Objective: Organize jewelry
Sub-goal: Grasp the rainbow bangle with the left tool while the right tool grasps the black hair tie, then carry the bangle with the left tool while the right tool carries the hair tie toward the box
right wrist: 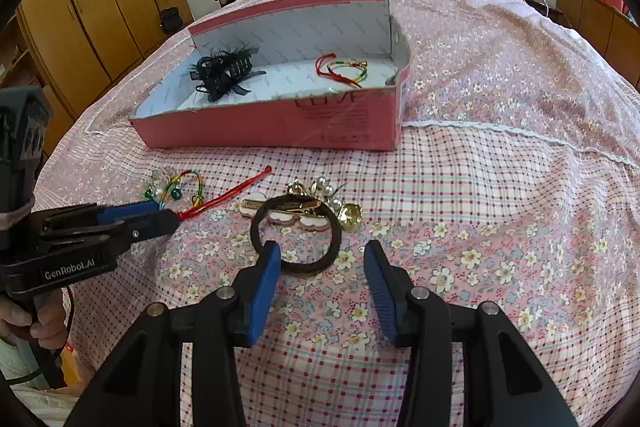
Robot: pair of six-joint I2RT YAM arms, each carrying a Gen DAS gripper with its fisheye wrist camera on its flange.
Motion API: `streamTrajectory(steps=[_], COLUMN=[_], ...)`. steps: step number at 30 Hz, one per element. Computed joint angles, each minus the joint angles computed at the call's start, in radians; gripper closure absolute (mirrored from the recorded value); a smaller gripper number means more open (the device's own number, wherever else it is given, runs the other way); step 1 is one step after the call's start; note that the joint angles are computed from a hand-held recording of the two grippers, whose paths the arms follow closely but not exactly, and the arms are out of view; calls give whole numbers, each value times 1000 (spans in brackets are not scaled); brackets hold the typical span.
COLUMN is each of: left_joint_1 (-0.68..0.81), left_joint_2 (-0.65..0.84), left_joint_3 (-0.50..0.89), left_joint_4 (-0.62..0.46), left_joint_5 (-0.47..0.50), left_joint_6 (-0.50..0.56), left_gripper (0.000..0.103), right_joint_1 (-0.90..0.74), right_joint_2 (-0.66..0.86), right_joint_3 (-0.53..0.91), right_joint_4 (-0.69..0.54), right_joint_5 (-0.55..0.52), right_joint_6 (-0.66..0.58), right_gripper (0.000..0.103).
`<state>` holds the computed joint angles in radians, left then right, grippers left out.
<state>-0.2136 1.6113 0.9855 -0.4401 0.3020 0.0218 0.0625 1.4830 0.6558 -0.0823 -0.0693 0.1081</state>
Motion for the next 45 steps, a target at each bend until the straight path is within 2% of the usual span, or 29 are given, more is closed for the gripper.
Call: streamTrajectory(steps=[7, 11, 17, 22, 25, 27, 32, 38, 45], left_joint_1=[7, 1, -51, -72, -90, -90, -87, -77, -52], left_joint_2=[46, 74, 108, 149, 162, 157, 126, 63, -8], left_joint_3=[39, 53, 64, 101, 114, 111, 82, 46, 11], left_joint_4=[27, 34, 68, 38, 33, 40, 60, 62, 66], left_joint_5=[42, 34, -36, -80, -101, -101, -93, -67, -28], left_joint_6=[-13, -21, -36, -41, -47, -36, -36, -43, -41], left_gripper=[78, 79, 85, 85, 85, 85, 96, 103, 103], right_joint_1=[-12, -16, -17, -17, -23, -30, -36, -46, -41], right_joint_2=[19, 24, 40, 55, 53, 51, 29, -22, -85], right_joint_3=[1, 3, 11, 11, 5, 2, -13, -31, -47], right_joint_4=[15, 17, 20, 34, 40, 42, 51, 48, 30], right_joint_5=[-15, -17, -11, 5, 10, 1, -7, -11, -11], right_joint_6=[4, 1, 3, 4, 7, 7, 5, 8, 13], right_gripper=[56, 57, 66, 74, 82, 89, 96, 97, 97])
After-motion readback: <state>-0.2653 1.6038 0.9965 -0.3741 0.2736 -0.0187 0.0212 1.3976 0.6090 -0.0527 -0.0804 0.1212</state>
